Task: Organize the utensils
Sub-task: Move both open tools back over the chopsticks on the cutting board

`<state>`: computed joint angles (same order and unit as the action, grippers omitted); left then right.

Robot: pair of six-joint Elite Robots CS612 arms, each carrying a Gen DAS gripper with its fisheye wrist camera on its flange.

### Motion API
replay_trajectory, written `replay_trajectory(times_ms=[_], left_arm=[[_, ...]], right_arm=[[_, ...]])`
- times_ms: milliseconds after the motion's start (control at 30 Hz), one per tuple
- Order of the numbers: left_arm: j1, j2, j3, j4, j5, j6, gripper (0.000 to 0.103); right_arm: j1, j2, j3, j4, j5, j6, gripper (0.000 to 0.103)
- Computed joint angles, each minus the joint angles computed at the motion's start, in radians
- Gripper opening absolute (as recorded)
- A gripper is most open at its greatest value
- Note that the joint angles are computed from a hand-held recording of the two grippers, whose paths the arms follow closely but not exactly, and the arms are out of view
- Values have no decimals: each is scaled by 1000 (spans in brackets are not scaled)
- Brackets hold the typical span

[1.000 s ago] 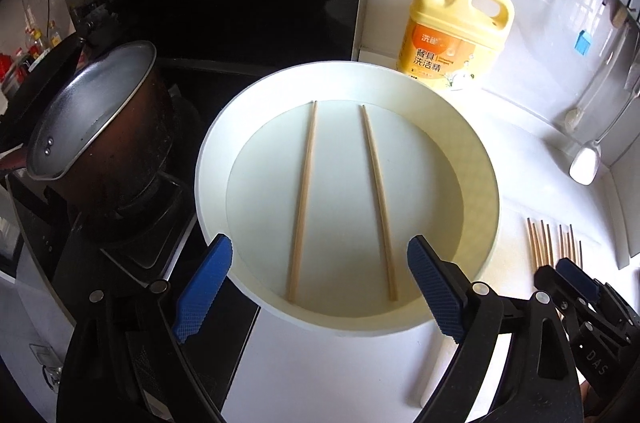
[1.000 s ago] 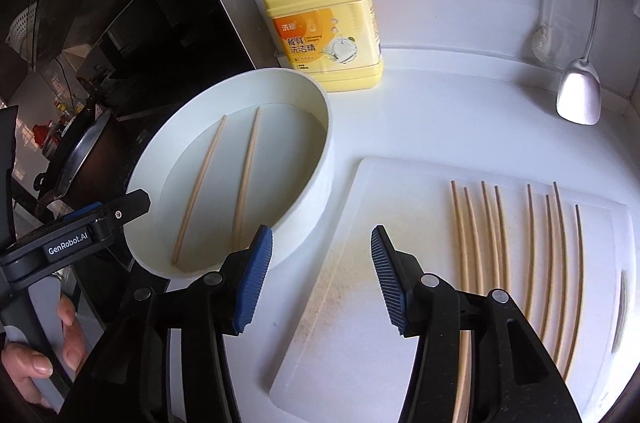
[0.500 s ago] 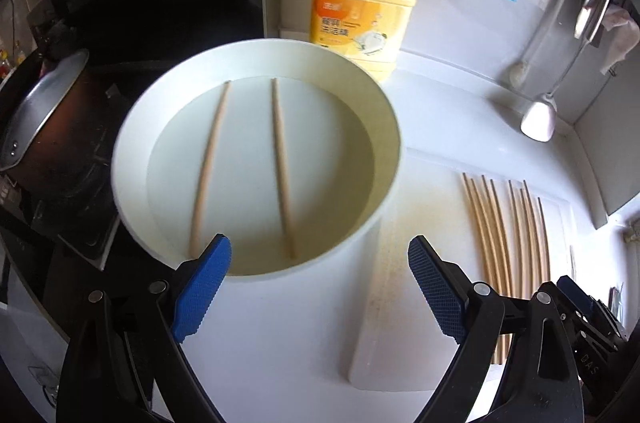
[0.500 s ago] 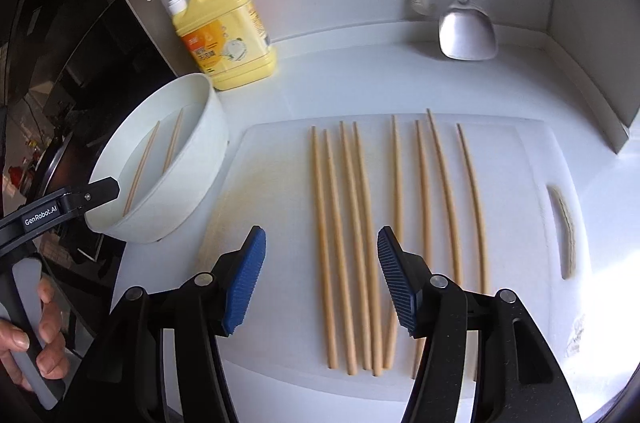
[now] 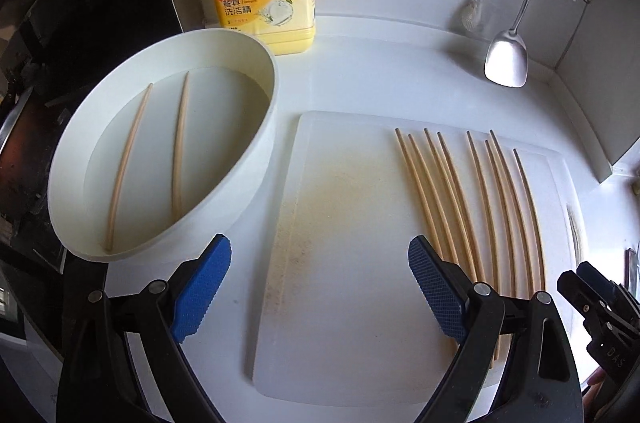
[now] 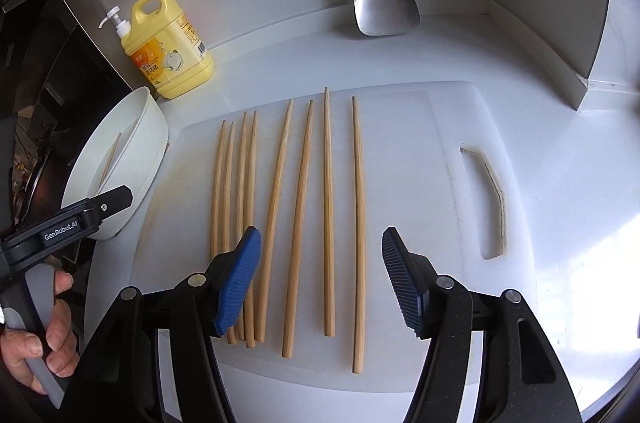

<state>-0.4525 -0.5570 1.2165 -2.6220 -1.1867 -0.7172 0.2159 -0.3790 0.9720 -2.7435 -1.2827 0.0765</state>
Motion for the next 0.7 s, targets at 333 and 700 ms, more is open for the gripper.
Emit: replay_trajectory(times_ms=[333, 700], left_arm=[[-5, 50, -67, 55, -35, -57, 89], [-18, 93, -133, 117, -16, -70, 89]], right_arm=[[0, 33, -44, -30, -95, -89, 60], [-3, 71, -99, -3, -88, -120, 60]])
